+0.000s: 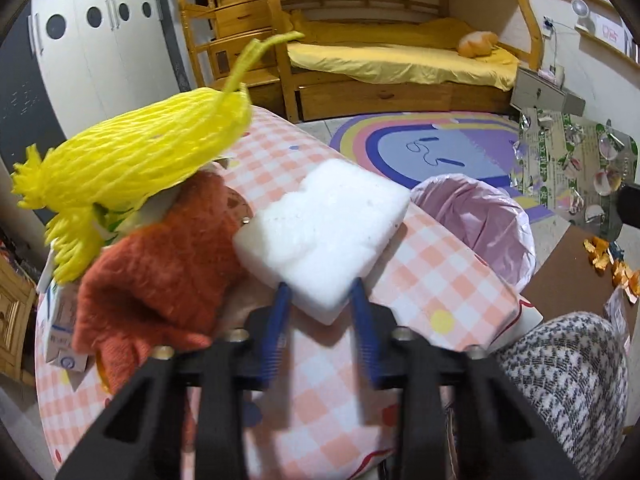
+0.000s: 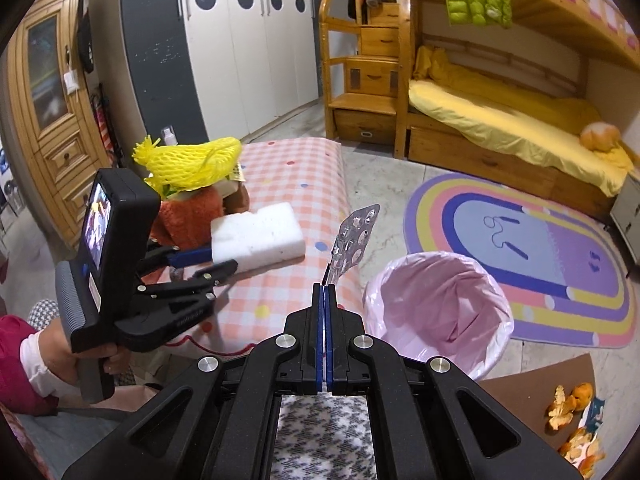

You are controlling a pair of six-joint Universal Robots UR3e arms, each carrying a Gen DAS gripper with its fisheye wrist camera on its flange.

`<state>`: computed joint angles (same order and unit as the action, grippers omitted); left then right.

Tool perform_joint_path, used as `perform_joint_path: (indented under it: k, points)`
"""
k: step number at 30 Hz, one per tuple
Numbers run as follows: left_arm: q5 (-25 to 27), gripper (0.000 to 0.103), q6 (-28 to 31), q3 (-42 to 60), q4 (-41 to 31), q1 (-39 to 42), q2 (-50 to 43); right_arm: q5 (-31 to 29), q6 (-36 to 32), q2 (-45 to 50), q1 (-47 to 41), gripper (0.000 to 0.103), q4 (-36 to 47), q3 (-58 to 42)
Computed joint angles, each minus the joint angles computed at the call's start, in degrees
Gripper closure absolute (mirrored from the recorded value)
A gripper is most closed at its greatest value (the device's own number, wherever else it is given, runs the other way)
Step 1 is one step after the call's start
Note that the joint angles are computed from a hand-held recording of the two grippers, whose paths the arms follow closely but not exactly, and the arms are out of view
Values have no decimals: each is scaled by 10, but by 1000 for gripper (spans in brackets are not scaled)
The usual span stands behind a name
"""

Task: Collect trash
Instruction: 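Carry the blister pack to the bin with right tool while left grasps white foam block, then open both tools over the pink bin, dropping blister pack and foam block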

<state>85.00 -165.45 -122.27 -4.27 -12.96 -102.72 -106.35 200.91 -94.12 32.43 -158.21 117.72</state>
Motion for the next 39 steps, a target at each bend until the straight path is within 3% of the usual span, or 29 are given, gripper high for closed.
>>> perform_joint_path:
  k: [9, 19, 26, 27, 29, 33, 39]
  points:
    - [-66, 79, -3, 13, -43, -19, 72, -11, 10, -69, -38, 103, -9, 63]
    - [-51, 77, -35, 268, -103, -132, -139, 66, -28, -109, -195, 103, -71, 190]
    - [-60, 74, -47, 439, -172, -164, -243, 126, -59, -73, -289, 103, -136, 234]
    - [-63, 73, -52, 463, -182, -164, -257, 133, -62, -58, -299, 101, -156, 237]
    - [-74, 57, -59, 482, -189, -161, -267, 137, -64, -25, -312, 100, -194, 239]
    - [-94, 52, -69, 469, -179, -144, -262, 138, -48, -3, -320, 89, -203, 236]
    - [-83, 50, -79, 366, -152, -112, -185, 97, -10, -105, -294, 86, -145, 244]
